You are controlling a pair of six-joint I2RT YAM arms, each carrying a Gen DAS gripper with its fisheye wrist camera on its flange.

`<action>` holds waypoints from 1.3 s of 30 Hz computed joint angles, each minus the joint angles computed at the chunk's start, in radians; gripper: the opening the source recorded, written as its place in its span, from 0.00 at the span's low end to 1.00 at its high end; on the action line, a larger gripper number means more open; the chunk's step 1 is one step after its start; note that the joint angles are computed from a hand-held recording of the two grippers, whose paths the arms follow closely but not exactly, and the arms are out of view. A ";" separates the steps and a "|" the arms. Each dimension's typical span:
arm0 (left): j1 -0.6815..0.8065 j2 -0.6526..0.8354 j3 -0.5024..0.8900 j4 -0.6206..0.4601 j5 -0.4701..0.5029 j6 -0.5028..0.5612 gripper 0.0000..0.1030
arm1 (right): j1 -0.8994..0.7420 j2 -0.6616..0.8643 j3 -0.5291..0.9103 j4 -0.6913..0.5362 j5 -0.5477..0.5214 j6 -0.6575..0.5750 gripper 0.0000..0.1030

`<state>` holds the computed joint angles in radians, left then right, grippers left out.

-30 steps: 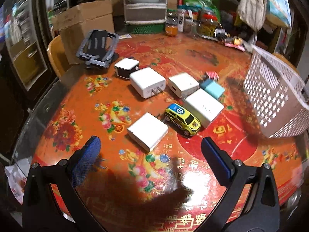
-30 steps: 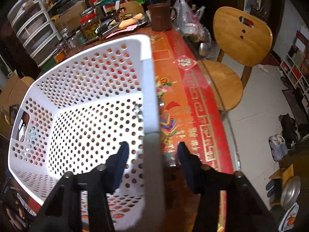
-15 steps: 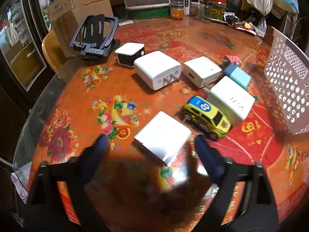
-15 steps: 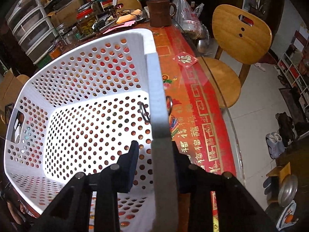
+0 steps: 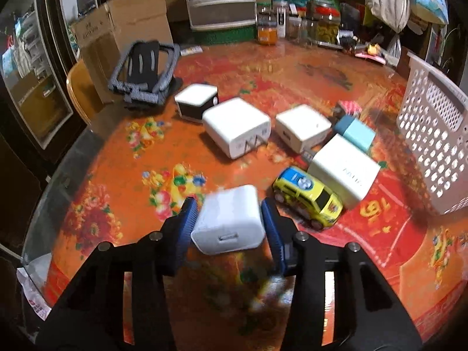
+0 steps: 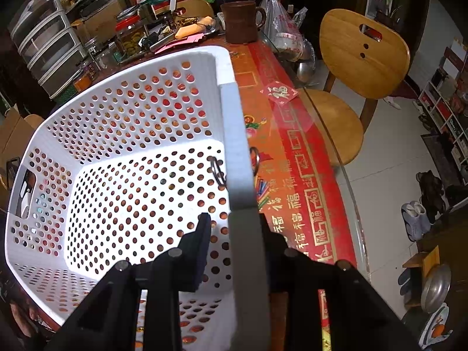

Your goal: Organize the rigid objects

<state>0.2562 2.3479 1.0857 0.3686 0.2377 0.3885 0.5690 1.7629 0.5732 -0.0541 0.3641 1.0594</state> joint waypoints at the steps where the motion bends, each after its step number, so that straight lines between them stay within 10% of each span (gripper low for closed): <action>1: -0.001 -0.025 -0.015 0.000 0.006 -0.006 0.41 | 0.004 -0.003 -0.007 0.012 0.009 0.002 0.25; 13: -0.096 -0.243 -0.087 -0.102 -0.001 -0.059 0.03 | 0.037 -0.030 -0.069 0.117 0.082 0.015 0.20; 21: -0.135 -0.334 -0.101 -0.134 -0.027 -0.064 0.03 | 0.026 -0.034 -0.087 0.154 0.064 0.005 0.20; 30: -0.098 -0.112 0.039 -0.198 -0.010 -0.030 0.03 | 0.023 -0.033 -0.093 0.163 0.053 0.001 0.20; 32: -0.087 -0.033 0.139 -0.251 0.009 -0.034 0.15 | 0.022 -0.033 -0.095 0.165 0.046 0.001 0.20; 35: -0.078 0.054 0.243 -0.308 0.034 -0.032 0.72 | 0.024 -0.031 -0.097 0.166 0.046 0.005 0.20; 39: -0.087 0.112 0.309 -0.308 0.007 -0.025 0.79 | 0.028 -0.027 -0.094 0.161 0.050 0.010 0.20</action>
